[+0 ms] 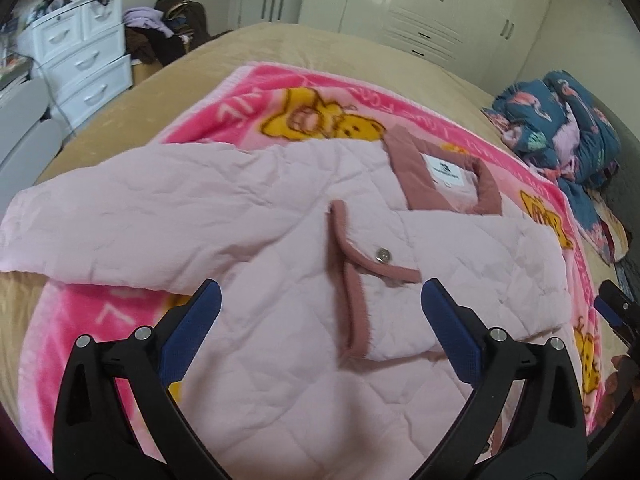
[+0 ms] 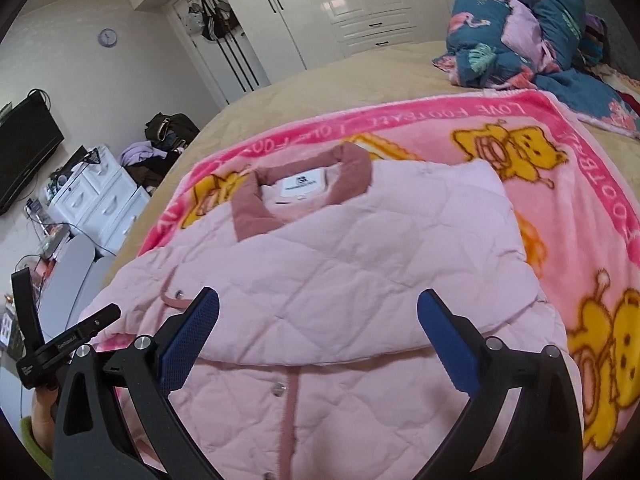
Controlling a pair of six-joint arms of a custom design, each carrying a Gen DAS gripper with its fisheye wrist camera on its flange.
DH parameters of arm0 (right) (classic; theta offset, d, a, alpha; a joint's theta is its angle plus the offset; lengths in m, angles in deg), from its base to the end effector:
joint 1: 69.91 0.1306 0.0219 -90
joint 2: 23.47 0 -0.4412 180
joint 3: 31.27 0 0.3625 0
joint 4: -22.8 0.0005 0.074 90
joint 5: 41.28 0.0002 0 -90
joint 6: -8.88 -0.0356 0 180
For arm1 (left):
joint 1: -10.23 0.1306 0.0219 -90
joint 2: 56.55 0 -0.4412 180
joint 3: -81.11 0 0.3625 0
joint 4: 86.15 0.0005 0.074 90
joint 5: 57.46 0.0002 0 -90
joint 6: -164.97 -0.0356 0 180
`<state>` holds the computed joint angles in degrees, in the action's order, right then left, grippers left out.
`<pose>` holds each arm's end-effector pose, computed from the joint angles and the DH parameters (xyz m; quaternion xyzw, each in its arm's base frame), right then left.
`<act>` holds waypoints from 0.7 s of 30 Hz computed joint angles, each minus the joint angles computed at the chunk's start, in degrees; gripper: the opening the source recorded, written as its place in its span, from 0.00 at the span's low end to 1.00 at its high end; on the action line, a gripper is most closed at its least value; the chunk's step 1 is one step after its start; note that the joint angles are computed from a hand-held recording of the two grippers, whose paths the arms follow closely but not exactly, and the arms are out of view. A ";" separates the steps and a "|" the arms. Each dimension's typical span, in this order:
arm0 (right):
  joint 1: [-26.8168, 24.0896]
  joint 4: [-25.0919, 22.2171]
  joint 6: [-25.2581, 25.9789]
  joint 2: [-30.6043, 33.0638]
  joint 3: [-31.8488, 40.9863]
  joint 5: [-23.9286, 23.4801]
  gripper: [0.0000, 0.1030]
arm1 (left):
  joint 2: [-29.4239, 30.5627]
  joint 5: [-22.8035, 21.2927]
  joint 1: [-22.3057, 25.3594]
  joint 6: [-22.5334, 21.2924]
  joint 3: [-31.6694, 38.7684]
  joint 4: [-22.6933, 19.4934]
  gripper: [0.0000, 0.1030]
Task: Fold large clothes
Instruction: 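Move the left gripper toward the other sleeve lying on the blanket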
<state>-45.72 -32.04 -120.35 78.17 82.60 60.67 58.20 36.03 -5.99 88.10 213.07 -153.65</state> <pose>0.5005 0.2162 0.5657 0.1607 0.8974 0.1290 0.3901 0.5972 -0.1765 0.5541 0.0357 0.9395 -0.1137 0.3212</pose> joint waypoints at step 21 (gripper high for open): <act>7.12 -8.11 8.23 15.43 29.15 -0.62 0.96 | -1.18 -5.01 10.49 4.47 3.66 -0.90 0.91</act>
<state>-38.60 -40.16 -112.12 93.60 111.75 60.06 57.02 31.02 4.50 92.58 216.73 -154.55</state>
